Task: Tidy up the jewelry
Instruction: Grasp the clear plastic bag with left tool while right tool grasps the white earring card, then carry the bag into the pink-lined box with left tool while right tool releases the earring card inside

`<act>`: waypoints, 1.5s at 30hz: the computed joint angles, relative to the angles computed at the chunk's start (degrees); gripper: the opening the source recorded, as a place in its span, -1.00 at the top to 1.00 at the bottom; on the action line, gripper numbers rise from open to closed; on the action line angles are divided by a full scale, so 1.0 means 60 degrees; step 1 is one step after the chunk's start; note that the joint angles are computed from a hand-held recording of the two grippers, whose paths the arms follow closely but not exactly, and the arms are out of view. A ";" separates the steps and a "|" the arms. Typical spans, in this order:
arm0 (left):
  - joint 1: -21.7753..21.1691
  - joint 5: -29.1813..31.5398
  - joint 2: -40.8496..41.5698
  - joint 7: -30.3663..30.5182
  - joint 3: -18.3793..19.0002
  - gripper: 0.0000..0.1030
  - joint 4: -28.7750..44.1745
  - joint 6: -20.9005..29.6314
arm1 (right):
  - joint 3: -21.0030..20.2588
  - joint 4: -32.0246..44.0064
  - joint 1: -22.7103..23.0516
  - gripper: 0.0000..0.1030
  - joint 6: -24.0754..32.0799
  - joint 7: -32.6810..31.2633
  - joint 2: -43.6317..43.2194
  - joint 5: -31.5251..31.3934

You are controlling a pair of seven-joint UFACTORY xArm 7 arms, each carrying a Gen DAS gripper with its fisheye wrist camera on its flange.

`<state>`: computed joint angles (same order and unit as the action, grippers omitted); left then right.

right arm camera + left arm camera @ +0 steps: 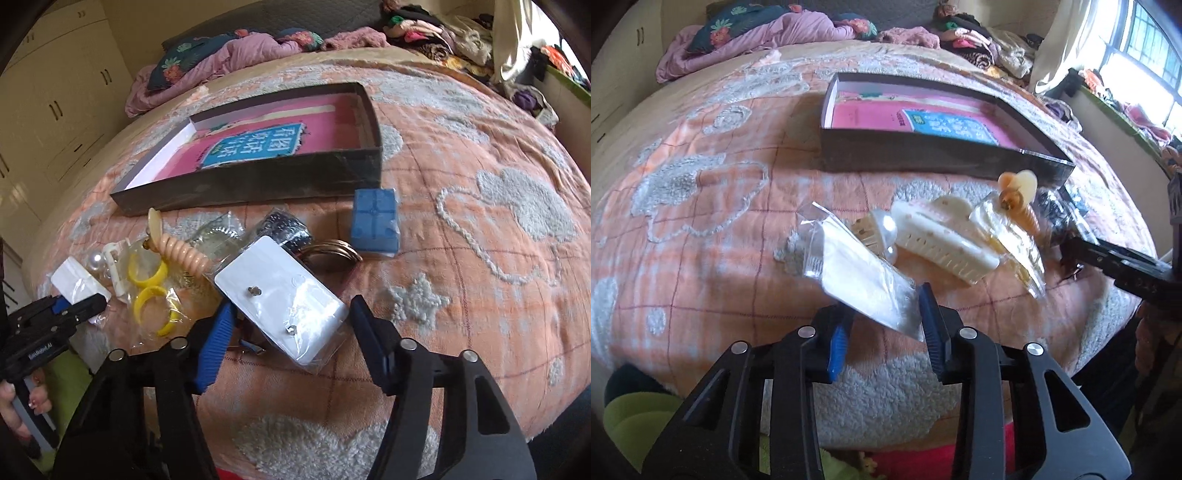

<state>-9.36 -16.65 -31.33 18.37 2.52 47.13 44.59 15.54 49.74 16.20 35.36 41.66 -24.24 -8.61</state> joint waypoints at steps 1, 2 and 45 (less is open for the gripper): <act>-0.0021 -0.0065 -0.0015 0.0022 0.0050 0.49 0.0038 0.0026 | 0.0028 -0.0009 -0.0016 0.12 -0.0051 -0.0028 -0.0019 -0.0086; -0.0029 -0.0116 -0.0048 0.0025 0.0087 0.52 0.0073 0.0091 | 0.0049 0.0000 -0.0032 0.17 -0.0032 -0.0081 -0.0056 -0.0179; -0.0094 -0.1623 0.2046 0.0563 0.0057 0.61 0.2906 -0.0133 | -0.0703 0.0956 0.0094 0.70 -0.2009 -0.2709 0.1396 0.0222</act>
